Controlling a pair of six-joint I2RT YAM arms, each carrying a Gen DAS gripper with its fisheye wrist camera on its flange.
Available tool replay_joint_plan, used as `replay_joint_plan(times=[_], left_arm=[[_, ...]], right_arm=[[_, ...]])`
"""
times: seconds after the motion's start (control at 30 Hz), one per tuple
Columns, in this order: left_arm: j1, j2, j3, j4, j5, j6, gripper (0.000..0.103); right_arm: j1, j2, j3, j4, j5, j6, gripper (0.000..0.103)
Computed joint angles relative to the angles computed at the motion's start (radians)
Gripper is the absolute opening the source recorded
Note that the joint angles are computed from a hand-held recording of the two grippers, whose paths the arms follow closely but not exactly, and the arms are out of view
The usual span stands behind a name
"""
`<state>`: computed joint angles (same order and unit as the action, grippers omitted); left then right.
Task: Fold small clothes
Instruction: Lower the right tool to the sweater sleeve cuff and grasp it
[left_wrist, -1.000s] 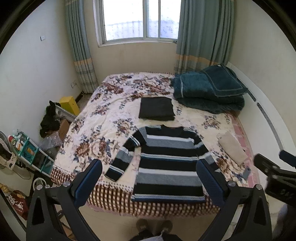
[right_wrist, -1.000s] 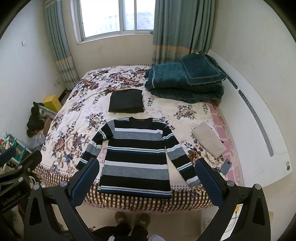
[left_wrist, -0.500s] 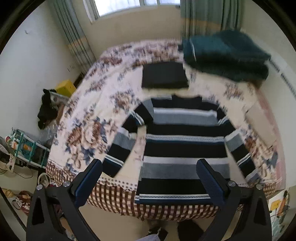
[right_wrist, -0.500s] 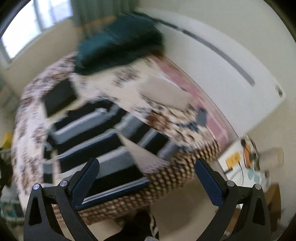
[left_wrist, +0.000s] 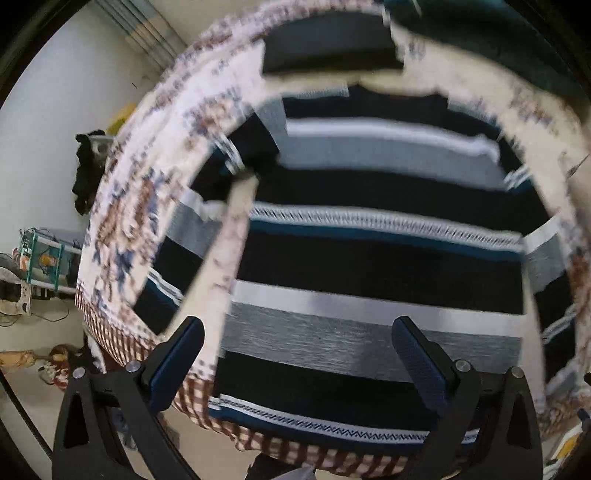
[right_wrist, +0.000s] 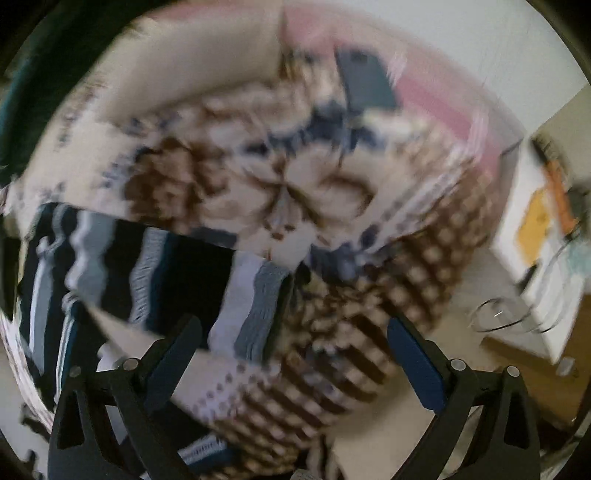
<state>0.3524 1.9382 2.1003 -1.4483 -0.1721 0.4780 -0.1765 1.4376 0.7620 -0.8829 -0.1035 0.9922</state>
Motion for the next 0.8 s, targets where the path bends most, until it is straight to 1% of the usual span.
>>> replay_joint_plan(times=[0.03, 0.07, 0.13, 0.17, 0.2, 0.23, 0.27, 0.3, 0.33, 0.37, 0.43, 0.5, 0.53, 0.67, 0.7, 0.77, 0.8], left_arm=[[-0.015, -0.001, -0.046, 0.021, -0.013, -0.011, 0.103], [-0.027, 0.003, -0.079, 0.032, -0.015, -0.018, 0.103], [-0.059, -0.003, -0.175, 0.09, -0.022, -0.013, 0.103], [-0.075, -0.013, -0.23, 0.134, -0.033, -0.001, 0.103], [-0.092, -0.016, -0.261, 0.161, -0.035, 0.001, 0.103], [-0.101, -0.019, -0.289, 0.185, -0.034, 0.007, 0.103], [-0.112, -0.021, -0.317, 0.207, -0.032, 0.012, 0.103], [-0.131, -0.018, -0.332, 0.219, -0.029, 0.005, 0.103], [-0.138, -0.015, -0.342, 0.229, -0.022, 0.008, 0.103], [-0.147, -0.018, -0.357, 0.241, -0.015, 0.009, 0.103], [-0.168, -0.032, -0.389, 0.267, 0.006, 0.015, 0.103], [-0.192, -0.042, -0.398, 0.277, 0.025, 0.015, 0.103], [-0.201, -0.045, -0.398, 0.276, 0.033, 0.013, 0.103], [-0.22, -0.042, -0.37, 0.252, 0.076, 0.024, 0.103], [-0.223, -0.037, -0.36, 0.241, 0.087, 0.025, 0.103], [-0.231, -0.031, -0.353, 0.237, 0.088, 0.023, 0.103], [-0.233, -0.025, -0.348, 0.235, 0.09, 0.022, 0.103]], right_arm=[[0.001, 0.018, -0.03, 0.055, -0.049, 0.031, 0.102], [-0.016, 0.066, -0.092, 0.195, -0.119, 0.062, 0.102], [0.003, 0.127, -0.138, 0.334, -0.146, 0.126, 0.102], [0.03, 0.166, -0.157, 0.412, -0.149, 0.177, 0.099], [0.057, 0.181, -0.161, 0.441, -0.137, 0.216, 0.088], [0.088, 0.196, -0.154, 0.454, -0.11, 0.251, 0.08], [0.115, 0.198, -0.148, 0.46, -0.087, 0.272, 0.062], [0.148, 0.187, -0.136, 0.457, -0.056, 0.292, 0.031], [0.166, 0.176, -0.128, 0.456, -0.044, 0.292, 0.012], [0.181, 0.148, -0.118, 0.441, -0.024, 0.289, 0.008], [0.187, 0.087, -0.1, 0.395, 0.025, 0.281, 0.008], [0.166, 0.019, -0.077, 0.325, 0.076, 0.243, 0.007], [0.142, 0.007, -0.069, 0.311, 0.088, 0.216, 0.007], [0.063, 0.027, 0.042, 0.233, 0.124, 0.098, 0.007], [0.032, 0.041, 0.049, 0.25, 0.123, 0.058, 0.007], [0.025, 0.08, 0.118, 0.228, 0.155, 0.008, 0.007], [-0.006, 0.087, 0.141, 0.215, 0.153, -0.034, 0.008]])
